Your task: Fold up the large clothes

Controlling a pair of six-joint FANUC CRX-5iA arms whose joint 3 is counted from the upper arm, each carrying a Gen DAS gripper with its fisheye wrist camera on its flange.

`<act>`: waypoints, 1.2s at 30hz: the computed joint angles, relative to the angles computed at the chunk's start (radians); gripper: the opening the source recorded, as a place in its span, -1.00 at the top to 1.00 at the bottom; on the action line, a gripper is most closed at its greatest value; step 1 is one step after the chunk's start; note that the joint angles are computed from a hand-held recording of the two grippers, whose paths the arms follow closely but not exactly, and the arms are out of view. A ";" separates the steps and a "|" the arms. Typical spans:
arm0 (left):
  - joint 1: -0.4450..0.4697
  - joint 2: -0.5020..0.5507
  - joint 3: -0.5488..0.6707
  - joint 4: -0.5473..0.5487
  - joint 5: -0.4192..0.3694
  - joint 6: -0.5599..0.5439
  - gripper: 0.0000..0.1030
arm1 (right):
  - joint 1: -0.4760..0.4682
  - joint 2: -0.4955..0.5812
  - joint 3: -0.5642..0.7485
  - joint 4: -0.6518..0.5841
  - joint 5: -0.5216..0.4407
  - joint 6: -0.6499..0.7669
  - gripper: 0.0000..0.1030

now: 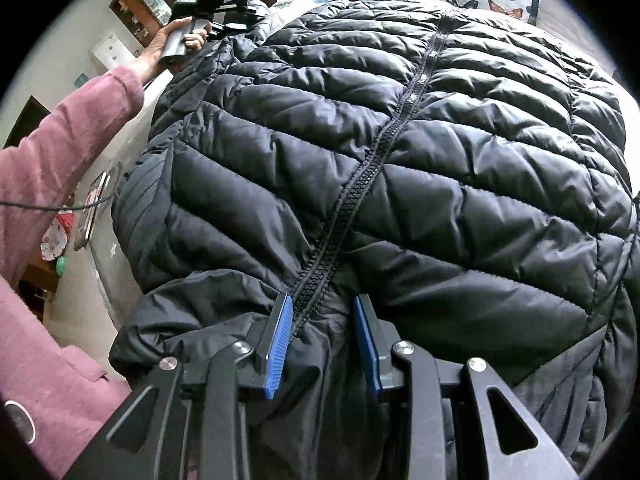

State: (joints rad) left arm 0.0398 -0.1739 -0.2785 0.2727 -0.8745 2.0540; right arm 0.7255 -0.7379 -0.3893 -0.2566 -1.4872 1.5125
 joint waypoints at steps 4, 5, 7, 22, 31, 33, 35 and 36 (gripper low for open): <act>0.009 0.049 0.074 -0.095 -0.028 0.026 0.16 | 0.003 0.000 0.003 -0.004 -0.007 -0.006 0.30; 0.012 0.064 0.087 -0.093 -0.032 0.005 0.16 | 0.002 0.001 0.004 -0.006 -0.009 -0.006 0.30; -0.004 0.102 0.137 -0.149 -0.052 0.025 0.16 | -0.001 0.002 0.005 -0.011 -0.011 -0.007 0.30; -0.048 -0.054 0.144 -0.265 -0.092 0.070 -0.69 | 0.043 -0.002 -0.002 0.026 -0.006 -0.051 0.30; 0.119 -0.273 -0.193 0.027 -0.060 -0.010 -0.69 | 0.162 -0.036 -0.036 0.115 0.015 -0.175 0.26; 0.120 -0.307 -0.268 0.110 -0.007 -0.062 -0.69 | 0.167 -0.037 -0.036 0.118 0.013 -0.182 0.26; 0.104 -0.313 -0.291 0.127 0.021 -0.078 -0.66 | 0.177 -0.037 -0.038 0.124 0.013 -0.193 0.26; 0.087 -0.313 -0.289 0.108 0.032 -0.068 -0.63 | 0.183 -0.037 -0.041 0.130 0.014 -0.199 0.26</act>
